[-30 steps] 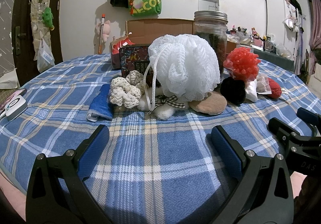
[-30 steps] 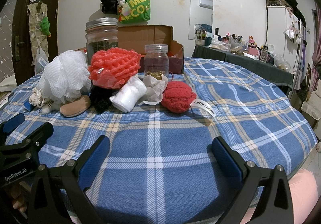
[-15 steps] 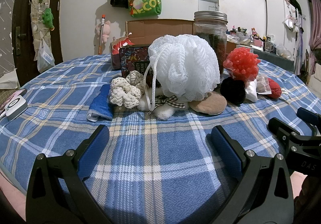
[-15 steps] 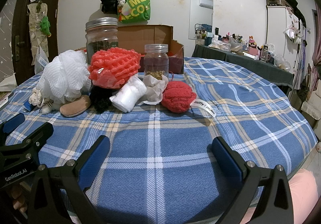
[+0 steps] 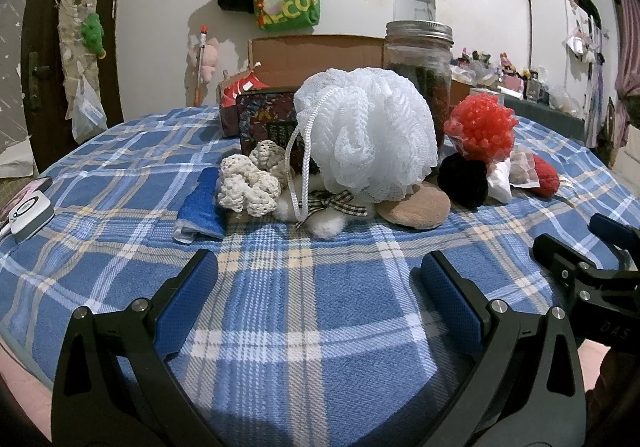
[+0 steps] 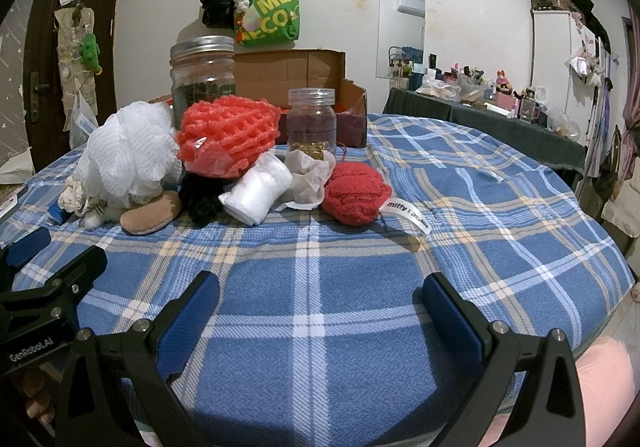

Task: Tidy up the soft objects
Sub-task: 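Grasp the white mesh pouf with the left tool while the right tool grasps the red mesh net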

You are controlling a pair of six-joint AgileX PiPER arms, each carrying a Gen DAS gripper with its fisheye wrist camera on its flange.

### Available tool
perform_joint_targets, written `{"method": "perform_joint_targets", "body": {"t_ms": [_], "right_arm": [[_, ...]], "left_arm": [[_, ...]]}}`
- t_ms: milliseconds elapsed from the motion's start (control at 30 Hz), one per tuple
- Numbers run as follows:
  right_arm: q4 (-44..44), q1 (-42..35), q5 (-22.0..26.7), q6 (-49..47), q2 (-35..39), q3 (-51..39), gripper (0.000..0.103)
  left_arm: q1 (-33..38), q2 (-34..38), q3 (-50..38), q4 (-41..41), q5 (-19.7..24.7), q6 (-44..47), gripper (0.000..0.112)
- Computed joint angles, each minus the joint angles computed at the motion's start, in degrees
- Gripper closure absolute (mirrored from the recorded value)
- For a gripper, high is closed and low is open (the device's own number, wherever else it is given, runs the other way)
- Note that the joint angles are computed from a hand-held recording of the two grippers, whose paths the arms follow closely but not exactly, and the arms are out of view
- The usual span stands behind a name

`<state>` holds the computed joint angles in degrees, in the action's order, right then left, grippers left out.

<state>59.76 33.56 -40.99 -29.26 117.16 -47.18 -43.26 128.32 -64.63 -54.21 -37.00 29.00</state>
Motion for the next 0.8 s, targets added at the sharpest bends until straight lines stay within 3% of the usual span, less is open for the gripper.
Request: {"method": "perform_joint_targets", "body": {"t_ms": [133, 367, 467, 600, 800], "right_arm": [[-2.23, -1.67, 2.07, 1.35, -1.12, 0.31, 0.0], [-4.31, -2.5, 1.25, 0.63, -6.04, 0.96, 0.0], [-4.52, -3.18, 2.27, -0.34, -6.98, -0.27, 0.0], [-4.1, -4.1, 3.85, -2.48, -7.69, -2.22, 0.0], [-5.19, -5.71, 6.23, -4.53, -7.73, -4.72, 0.0]], "left_arm": [[-0.56, -3.22, 0.35, -1.96, 1.92, 2.62, 0.009], [0.68, -6.72, 0.9, 0.74, 3.81, 3.36, 0.009], [2.69, -8.22, -0.19, 1.03, 8.19, 5.72, 0.009], [4.88, -10.9, 0.87, 7.24, 14.49, 2.82, 0.009], [5.44, -12.07, 0.47, 6.33, 14.01, 4.13, 0.009]]}}
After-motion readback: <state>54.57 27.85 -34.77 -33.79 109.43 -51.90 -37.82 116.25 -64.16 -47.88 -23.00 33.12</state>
